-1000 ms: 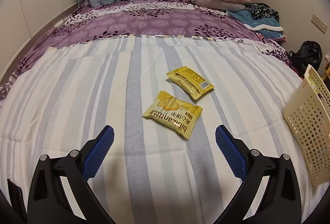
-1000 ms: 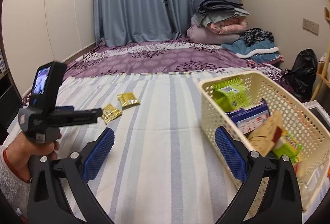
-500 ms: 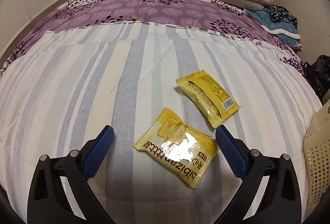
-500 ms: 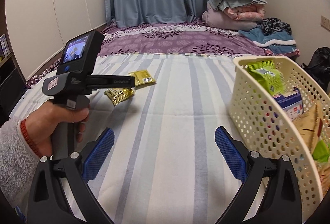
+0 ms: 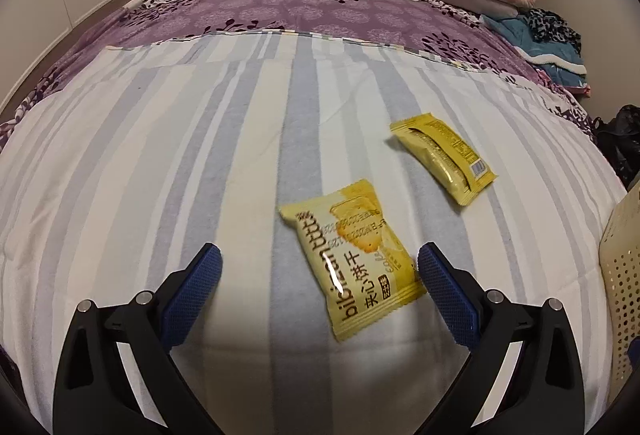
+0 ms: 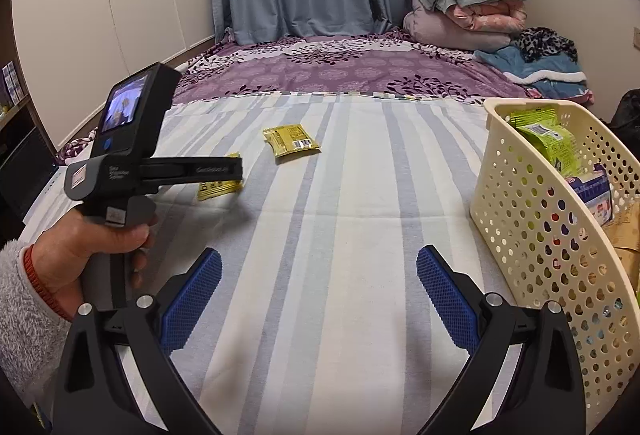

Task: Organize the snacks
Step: 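Grasp the yellow bibizan packet with the left tool, then grasp the other yellow packet with the right tool while the left tool holds its packet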

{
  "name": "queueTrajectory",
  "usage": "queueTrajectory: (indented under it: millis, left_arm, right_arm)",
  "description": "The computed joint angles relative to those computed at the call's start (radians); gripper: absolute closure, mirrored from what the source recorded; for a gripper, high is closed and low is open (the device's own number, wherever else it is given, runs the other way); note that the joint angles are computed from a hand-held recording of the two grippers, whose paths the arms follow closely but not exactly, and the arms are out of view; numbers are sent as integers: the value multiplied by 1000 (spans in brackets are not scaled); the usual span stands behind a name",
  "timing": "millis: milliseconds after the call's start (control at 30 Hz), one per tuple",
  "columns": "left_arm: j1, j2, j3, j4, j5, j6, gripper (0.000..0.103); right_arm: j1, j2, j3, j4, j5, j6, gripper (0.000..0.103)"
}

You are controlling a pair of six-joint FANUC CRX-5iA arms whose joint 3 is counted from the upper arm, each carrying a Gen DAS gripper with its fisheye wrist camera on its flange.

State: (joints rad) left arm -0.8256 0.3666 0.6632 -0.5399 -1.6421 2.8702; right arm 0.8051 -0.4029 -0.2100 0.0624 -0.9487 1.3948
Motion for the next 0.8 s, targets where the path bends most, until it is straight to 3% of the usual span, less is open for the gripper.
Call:
queueTrajectory:
  millis: [233, 500, 533, 633, 700, 800]
  left_arm:
    - [-8, -55, -73, -14, 3, 36, 3]
    - [-3, -37, -54, -26, 23, -24, 3]
    - [-5, -34, -52, -29, 24, -35, 6]
    - [-17, -16, -24, -58, 1, -87, 26]
    - [-20, -26, -35, -63, 20, -103, 47]
    - [-16, -41, -54, -56, 41, -119, 53]
  right_arm:
    - [15, 5, 4, -6, -3, 3, 6]
    - [1, 33, 19, -16, -15, -2, 6]
    - [-2, 36, 21, -17, -14, 0, 6]
    - [-6, 50, 28, -22, -10, 11, 6]
    - [-7, 62, 36, -26, -7, 20, 6]
    - [-15, 92, 59, -47, -4, 44, 6]
